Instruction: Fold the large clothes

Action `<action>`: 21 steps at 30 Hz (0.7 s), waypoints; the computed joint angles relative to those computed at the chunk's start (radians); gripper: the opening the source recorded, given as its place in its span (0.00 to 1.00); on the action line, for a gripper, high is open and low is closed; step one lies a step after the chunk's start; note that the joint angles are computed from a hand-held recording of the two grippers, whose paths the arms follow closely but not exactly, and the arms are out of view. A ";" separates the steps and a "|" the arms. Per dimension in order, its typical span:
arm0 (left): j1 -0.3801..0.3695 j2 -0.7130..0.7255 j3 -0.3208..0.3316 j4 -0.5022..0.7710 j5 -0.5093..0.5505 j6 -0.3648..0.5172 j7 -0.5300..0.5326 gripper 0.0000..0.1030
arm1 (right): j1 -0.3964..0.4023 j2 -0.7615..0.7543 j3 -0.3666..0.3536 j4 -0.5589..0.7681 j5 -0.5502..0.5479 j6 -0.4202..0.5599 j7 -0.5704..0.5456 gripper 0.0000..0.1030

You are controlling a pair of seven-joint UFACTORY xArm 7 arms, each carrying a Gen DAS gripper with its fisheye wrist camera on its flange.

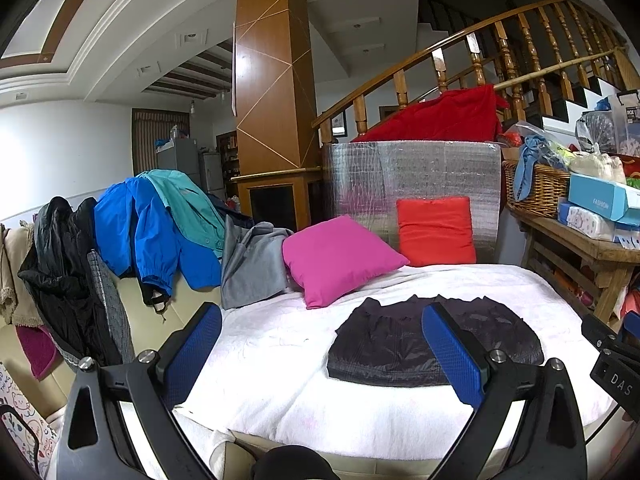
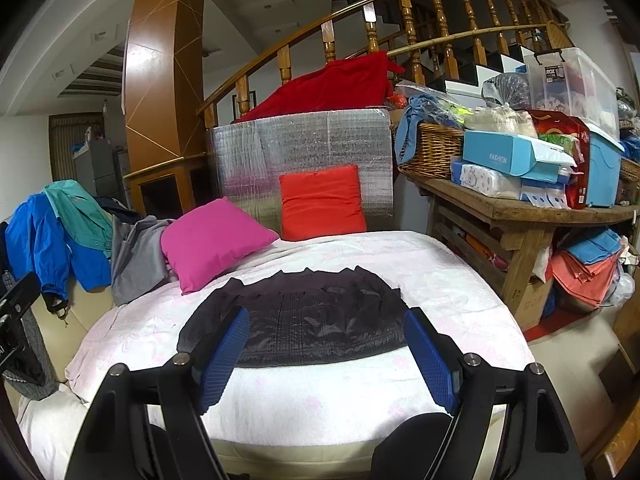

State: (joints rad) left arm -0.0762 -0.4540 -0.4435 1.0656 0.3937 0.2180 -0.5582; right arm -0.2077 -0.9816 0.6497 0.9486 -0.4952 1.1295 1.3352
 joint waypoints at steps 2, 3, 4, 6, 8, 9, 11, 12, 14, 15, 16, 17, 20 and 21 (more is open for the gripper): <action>0.003 -0.002 -0.002 -0.001 0.002 0.000 -0.003 0.97 | 0.001 0.002 0.000 0.001 -0.001 0.000 0.000 0.80; 0.005 -0.002 -0.004 0.000 0.004 0.000 -0.005 0.97 | 0.002 0.003 -0.001 -0.001 -0.001 -0.001 -0.001 0.80; 0.005 -0.001 -0.003 -0.001 0.005 0.000 -0.005 0.97 | 0.004 0.002 -0.002 -0.003 -0.002 -0.003 0.000 0.80; 0.002 0.000 -0.002 0.000 0.004 0.002 -0.003 0.97 | 0.002 0.005 0.001 0.001 -0.003 0.000 0.002 0.80; -0.002 0.001 0.002 -0.001 0.003 0.003 -0.002 0.97 | 0.003 0.006 0.001 0.001 -0.003 0.000 0.003 0.80; -0.003 0.001 0.003 -0.002 0.002 0.003 -0.001 0.97 | 0.004 0.007 0.001 0.000 -0.003 -0.002 0.004 0.80; -0.004 0.003 0.005 -0.002 0.002 0.001 0.001 0.97 | 0.007 0.007 -0.003 -0.003 -0.004 -0.005 0.003 0.80; -0.005 0.003 0.006 -0.002 0.001 0.001 0.001 0.97 | 0.008 0.009 -0.003 -0.003 -0.003 -0.006 0.004 0.80; -0.003 0.003 0.006 -0.004 0.002 0.000 0.000 0.97 | 0.009 0.012 -0.003 -0.004 -0.004 -0.008 0.005 0.80; -0.002 0.004 0.005 -0.004 0.003 0.000 0.000 0.97 | 0.010 0.014 -0.004 -0.004 -0.004 -0.009 0.005 0.80; -0.001 0.003 0.003 -0.004 0.004 0.002 -0.003 0.97 | 0.012 0.015 -0.004 -0.005 -0.004 -0.009 0.005 0.80; -0.001 0.004 0.004 -0.005 0.003 0.002 -0.003 0.97 | 0.013 0.015 -0.005 -0.007 -0.004 -0.011 0.007 0.80; 0.000 0.006 0.004 -0.006 0.005 0.001 -0.004 0.97 | 0.016 0.018 -0.007 -0.008 -0.006 -0.012 0.009 0.80; 0.002 0.006 0.003 -0.006 0.006 0.002 -0.007 0.97 | 0.017 0.019 -0.007 -0.009 -0.006 -0.012 0.010 0.80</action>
State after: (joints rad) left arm -0.0743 -0.4482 -0.4405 1.0601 0.3996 0.2197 -0.5652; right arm -0.1910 -0.9628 0.6428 0.9396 -0.5012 1.1172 1.3450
